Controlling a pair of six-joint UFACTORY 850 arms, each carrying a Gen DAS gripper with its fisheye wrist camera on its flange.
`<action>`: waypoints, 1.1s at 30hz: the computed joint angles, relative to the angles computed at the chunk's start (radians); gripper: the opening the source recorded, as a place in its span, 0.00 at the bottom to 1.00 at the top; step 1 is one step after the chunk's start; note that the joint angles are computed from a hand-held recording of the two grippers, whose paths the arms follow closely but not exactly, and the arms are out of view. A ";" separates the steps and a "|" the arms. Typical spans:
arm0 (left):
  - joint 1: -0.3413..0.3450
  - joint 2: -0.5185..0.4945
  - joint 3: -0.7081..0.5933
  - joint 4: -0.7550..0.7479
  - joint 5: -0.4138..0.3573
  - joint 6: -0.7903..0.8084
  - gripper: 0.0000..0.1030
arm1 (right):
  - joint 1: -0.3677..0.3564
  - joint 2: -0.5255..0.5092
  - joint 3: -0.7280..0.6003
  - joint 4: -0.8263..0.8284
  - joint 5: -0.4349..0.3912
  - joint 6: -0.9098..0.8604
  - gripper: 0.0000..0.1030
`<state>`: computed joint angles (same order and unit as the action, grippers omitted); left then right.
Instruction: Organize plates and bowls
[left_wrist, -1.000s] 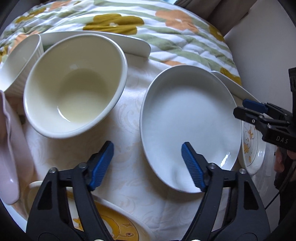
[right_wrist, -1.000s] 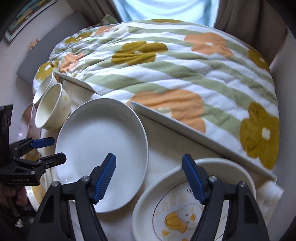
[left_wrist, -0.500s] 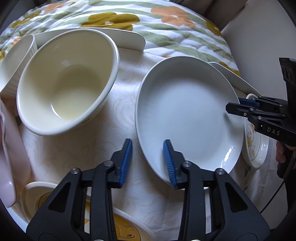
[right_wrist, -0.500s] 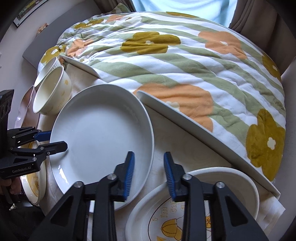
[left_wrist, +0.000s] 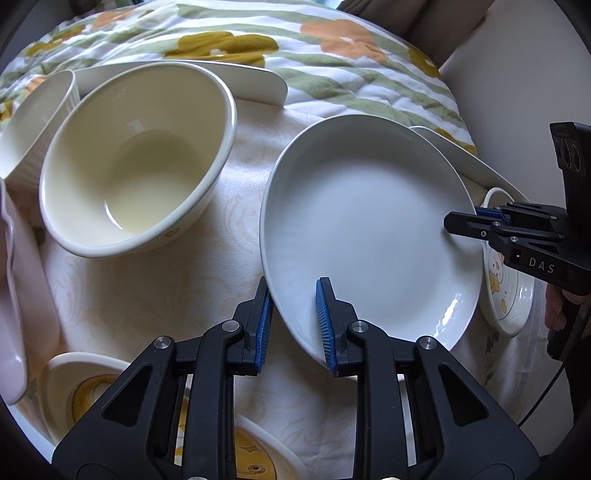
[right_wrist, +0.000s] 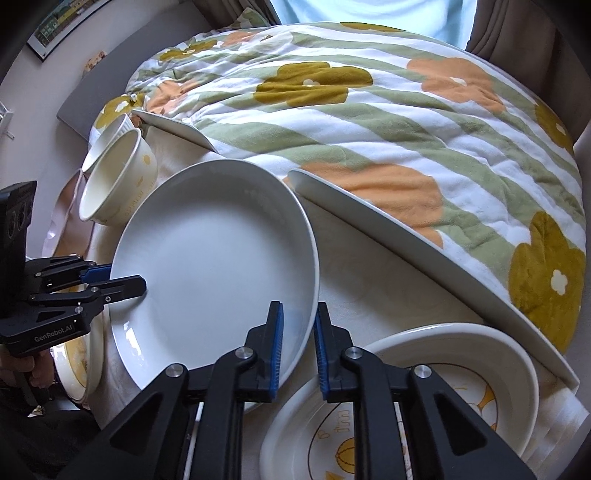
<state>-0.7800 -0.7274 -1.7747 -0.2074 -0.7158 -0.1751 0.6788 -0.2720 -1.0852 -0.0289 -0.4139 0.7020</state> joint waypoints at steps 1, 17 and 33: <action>0.000 0.005 0.004 0.005 0.004 -0.004 0.20 | 0.003 0.001 0.000 -0.007 0.000 0.010 0.15; -0.022 0.114 0.097 0.063 0.055 -0.054 0.20 | 0.066 0.071 0.020 -0.167 -0.012 0.263 0.15; -0.010 0.465 0.463 0.184 0.101 -0.233 0.20 | 0.231 0.069 -0.065 -0.208 -0.022 0.358 0.15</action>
